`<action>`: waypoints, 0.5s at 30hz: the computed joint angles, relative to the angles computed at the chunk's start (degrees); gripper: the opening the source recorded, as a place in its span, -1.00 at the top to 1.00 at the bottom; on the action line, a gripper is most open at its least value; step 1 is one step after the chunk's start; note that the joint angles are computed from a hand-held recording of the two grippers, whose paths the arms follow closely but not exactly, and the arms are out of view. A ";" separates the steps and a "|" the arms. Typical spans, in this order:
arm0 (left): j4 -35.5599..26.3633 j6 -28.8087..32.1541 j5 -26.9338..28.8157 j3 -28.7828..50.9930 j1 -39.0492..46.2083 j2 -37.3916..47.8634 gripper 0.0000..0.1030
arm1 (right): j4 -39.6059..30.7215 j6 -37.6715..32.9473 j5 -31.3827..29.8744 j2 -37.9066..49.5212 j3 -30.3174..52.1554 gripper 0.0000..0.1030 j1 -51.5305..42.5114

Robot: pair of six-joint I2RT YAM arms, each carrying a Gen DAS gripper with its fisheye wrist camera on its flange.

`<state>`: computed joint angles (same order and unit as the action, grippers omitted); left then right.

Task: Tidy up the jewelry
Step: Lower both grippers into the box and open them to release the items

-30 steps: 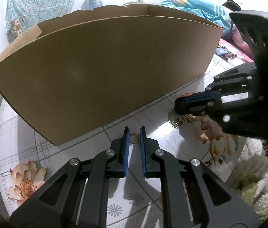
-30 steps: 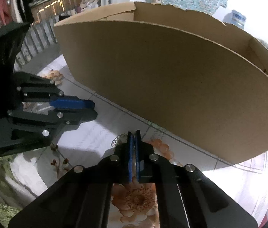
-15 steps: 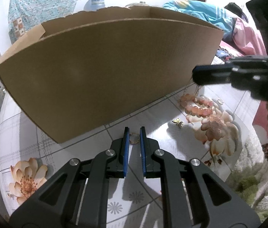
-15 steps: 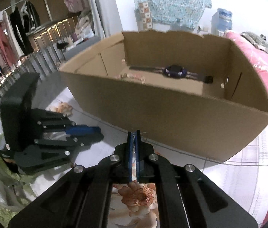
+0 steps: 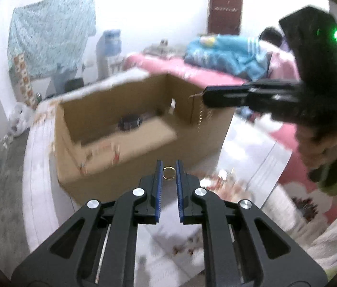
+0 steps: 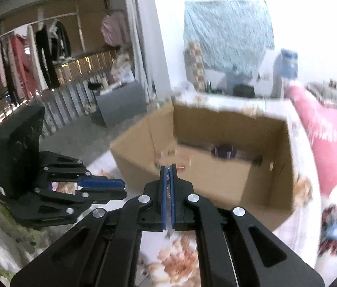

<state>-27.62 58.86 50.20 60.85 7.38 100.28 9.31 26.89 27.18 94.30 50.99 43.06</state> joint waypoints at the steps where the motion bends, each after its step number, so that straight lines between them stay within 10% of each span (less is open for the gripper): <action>1: -1.08 -1.22 0.23 2.03 -0.79 0.23 0.81 | 0.06 -1.05 -1.40 -0.53 0.55 0.95 -1.48; 15: -21.66 -22.09 -17.34 50.76 -18.02 33.21 0.81 | -19.38 -2.90 -20.12 18.00 24.74 0.94 -21.61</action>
